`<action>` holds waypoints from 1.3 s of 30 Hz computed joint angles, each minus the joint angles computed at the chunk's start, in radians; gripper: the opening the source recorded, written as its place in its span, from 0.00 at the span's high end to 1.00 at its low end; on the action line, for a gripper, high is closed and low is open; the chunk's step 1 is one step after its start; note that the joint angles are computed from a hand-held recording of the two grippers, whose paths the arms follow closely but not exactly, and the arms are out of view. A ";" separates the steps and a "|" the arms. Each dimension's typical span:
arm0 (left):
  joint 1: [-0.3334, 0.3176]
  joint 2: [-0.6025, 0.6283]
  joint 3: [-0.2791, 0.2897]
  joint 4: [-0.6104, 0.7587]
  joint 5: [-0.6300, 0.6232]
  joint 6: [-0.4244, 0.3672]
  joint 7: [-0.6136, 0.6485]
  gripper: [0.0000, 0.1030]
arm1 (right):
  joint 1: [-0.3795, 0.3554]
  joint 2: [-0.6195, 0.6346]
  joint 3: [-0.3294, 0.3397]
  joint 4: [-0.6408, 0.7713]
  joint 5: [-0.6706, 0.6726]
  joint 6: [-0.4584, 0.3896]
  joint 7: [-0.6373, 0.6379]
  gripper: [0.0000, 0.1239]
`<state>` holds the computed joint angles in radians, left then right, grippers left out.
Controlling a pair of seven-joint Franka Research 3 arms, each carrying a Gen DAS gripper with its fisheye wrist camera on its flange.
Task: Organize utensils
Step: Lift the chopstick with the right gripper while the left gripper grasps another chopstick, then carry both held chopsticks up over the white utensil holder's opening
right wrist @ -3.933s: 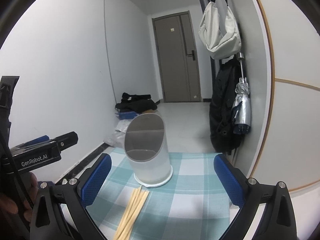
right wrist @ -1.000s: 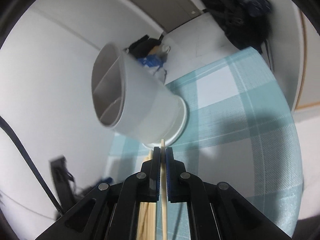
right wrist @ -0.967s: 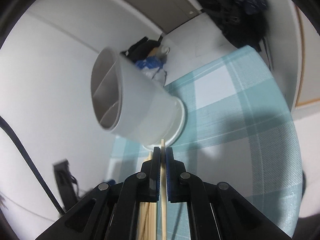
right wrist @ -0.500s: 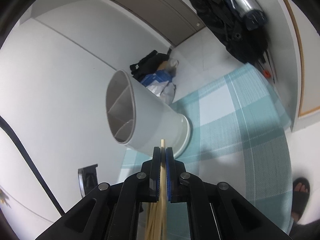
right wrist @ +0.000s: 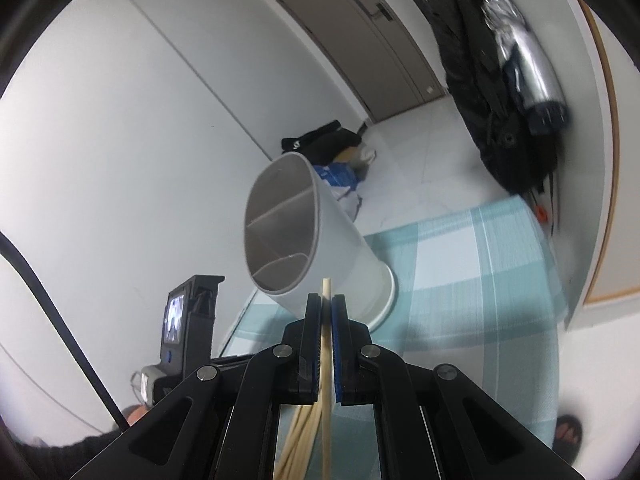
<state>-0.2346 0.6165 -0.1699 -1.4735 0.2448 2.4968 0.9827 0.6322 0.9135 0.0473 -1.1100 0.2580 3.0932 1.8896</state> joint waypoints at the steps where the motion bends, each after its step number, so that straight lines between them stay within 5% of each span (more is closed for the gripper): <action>1: -0.001 -0.022 0.006 -0.035 0.005 0.038 -0.020 0.97 | 0.007 -0.003 -0.007 -0.005 -0.008 0.010 -0.006 0.97; 5: -0.004 -0.106 0.024 -0.159 0.036 0.207 -0.093 0.97 | 0.044 -0.019 -0.057 -0.032 -0.027 0.029 0.001 0.97; 9: -0.061 -0.225 0.104 -0.308 0.173 0.426 -0.238 0.97 | 0.117 -0.038 -0.159 -0.065 -0.047 0.054 0.037 0.97; 14: -0.110 -0.275 0.186 -0.350 0.349 0.548 -0.379 0.97 | 0.218 -0.036 -0.305 -0.075 -0.070 0.066 0.105 0.97; 23: -0.041 -0.291 0.122 -0.349 0.367 0.561 -0.324 0.97 | 0.290 -0.011 -0.415 -0.021 -0.151 0.034 0.175 0.97; 39: 0.064 -0.336 -0.029 -0.331 0.147 0.528 0.008 0.97 | 0.208 0.014 -0.320 0.139 -0.251 -0.039 0.177 0.97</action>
